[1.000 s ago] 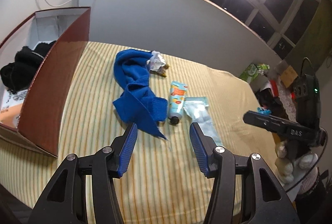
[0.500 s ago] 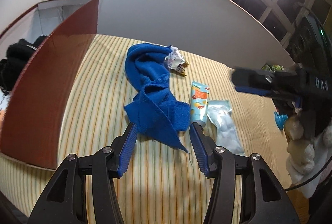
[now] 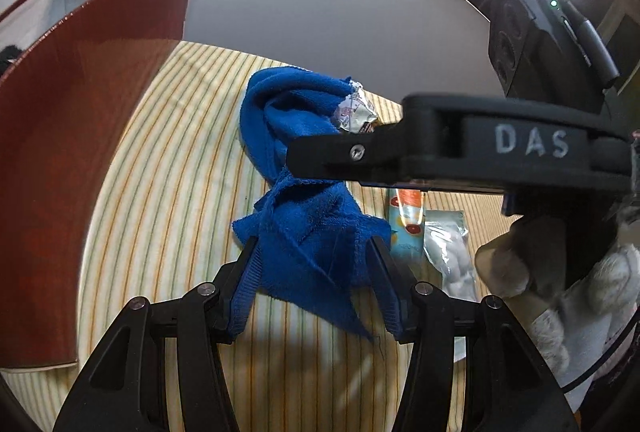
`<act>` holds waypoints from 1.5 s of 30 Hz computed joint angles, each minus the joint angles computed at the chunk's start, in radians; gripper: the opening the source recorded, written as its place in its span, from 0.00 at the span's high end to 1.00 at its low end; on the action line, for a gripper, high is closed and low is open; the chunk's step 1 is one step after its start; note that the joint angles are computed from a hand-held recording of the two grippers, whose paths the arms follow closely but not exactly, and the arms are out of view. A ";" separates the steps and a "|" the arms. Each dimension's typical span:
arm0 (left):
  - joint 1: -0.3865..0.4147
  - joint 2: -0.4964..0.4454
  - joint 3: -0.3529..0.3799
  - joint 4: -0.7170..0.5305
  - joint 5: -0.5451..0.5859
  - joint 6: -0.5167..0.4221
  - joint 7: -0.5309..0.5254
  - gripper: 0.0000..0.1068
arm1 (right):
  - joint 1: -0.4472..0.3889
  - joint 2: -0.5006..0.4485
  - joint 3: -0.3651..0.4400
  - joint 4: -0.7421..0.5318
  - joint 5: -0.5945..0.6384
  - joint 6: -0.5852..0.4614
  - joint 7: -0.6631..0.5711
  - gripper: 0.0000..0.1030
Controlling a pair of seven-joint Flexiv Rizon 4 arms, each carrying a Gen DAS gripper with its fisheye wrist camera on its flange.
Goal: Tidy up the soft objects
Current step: 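Close the right gripper on the blue towel and lift it, then carry the blue towel into the shoebox and open the right gripper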
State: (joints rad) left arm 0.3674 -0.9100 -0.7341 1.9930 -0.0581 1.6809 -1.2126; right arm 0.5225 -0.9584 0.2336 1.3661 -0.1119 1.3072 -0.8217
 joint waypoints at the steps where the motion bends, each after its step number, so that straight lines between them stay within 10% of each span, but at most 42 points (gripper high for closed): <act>1: -0.001 -0.002 0.001 -0.001 0.000 0.004 -0.001 0.52 | 0.000 -0.004 0.000 -0.005 -0.001 -0.007 0.000 0.35; 8: -0.020 0.001 0.020 -0.005 0.005 0.013 -0.002 0.57 | -0.013 -0.039 0.036 -0.050 0.013 -0.040 -0.032 0.57; 15: 0.026 -0.009 -0.022 0.014 0.017 0.026 -0.019 0.83 | -0.003 -0.022 0.034 -0.018 0.045 0.021 -0.038 0.83; 32: 0.350 0.083 -0.277 0.243 0.306 0.234 -0.160 0.86 | 0.219 0.214 -0.206 0.226 -0.112 0.294 0.111 0.87; 45: 0.452 0.236 -0.233 0.210 0.421 0.335 -0.269 0.86 | 0.193 0.054 -0.080 -0.188 -0.243 0.129 -0.009 0.87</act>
State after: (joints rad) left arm 0.8196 -0.6739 -0.9674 2.2026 0.3625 2.0163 -1.4812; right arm 0.7156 -0.9048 0.1538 1.1784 -0.3547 1.4367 -0.8302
